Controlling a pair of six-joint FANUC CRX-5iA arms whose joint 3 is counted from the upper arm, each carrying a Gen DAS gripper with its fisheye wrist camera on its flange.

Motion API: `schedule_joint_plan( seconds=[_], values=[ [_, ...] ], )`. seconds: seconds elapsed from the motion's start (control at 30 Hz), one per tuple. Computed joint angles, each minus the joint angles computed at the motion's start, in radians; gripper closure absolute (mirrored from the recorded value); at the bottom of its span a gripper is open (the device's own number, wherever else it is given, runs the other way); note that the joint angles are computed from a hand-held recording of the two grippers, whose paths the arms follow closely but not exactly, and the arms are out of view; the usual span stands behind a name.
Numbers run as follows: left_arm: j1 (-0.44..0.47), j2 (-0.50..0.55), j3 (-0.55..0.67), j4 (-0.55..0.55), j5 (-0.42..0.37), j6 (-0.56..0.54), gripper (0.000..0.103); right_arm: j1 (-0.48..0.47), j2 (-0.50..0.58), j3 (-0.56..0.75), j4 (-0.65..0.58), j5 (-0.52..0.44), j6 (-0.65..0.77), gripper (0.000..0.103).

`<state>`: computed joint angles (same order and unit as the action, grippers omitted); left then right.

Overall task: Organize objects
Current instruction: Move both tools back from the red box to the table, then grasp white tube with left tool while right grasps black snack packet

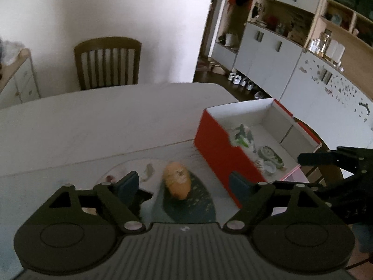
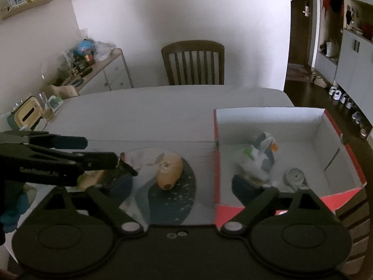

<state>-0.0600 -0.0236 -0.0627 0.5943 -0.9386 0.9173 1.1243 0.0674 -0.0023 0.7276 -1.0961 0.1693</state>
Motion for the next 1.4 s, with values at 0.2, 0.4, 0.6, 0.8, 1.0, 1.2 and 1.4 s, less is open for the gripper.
schedule_joint_plan(
  seconds=[0.2,0.4,0.6,0.8,1.0,1.2,1.4],
  values=[
    [0.068,-0.033,-0.065,0.024,-0.002,-0.069,0.004,0.027,0.064,0.049,0.006,-0.026,-0.01,0.004],
    [0.14,-0.062,-0.124,0.015,0.005,-0.112,0.001,0.033,0.126,0.106,-0.011,-0.048,-0.013,0.004],
    [0.215,-0.047,-0.137,-0.005,-0.021,-0.129,0.001,0.03,0.19,0.165,-0.038,-0.065,-0.018,0.004],
    [0.256,-0.025,-0.165,-0.016,0.002,-0.153,0.001,0.027,0.246,0.211,-0.045,-0.046,0.007,0.004],
    [0.268,0.02,-0.158,-0.056,0.013,-0.135,0.001,0.013,0.331,0.319,-0.081,-0.045,0.066,0.004],
    [0.263,0.056,-0.141,-0.074,0.034,-0.135,0.001,-0.01,0.422,0.434,-0.14,-0.088,0.111,0.004],
    [0.263,0.074,-0.147,-0.08,0.062,-0.153,0.001,-0.032,0.494,0.521,-0.184,-0.121,0.131,0.009]
  ],
)
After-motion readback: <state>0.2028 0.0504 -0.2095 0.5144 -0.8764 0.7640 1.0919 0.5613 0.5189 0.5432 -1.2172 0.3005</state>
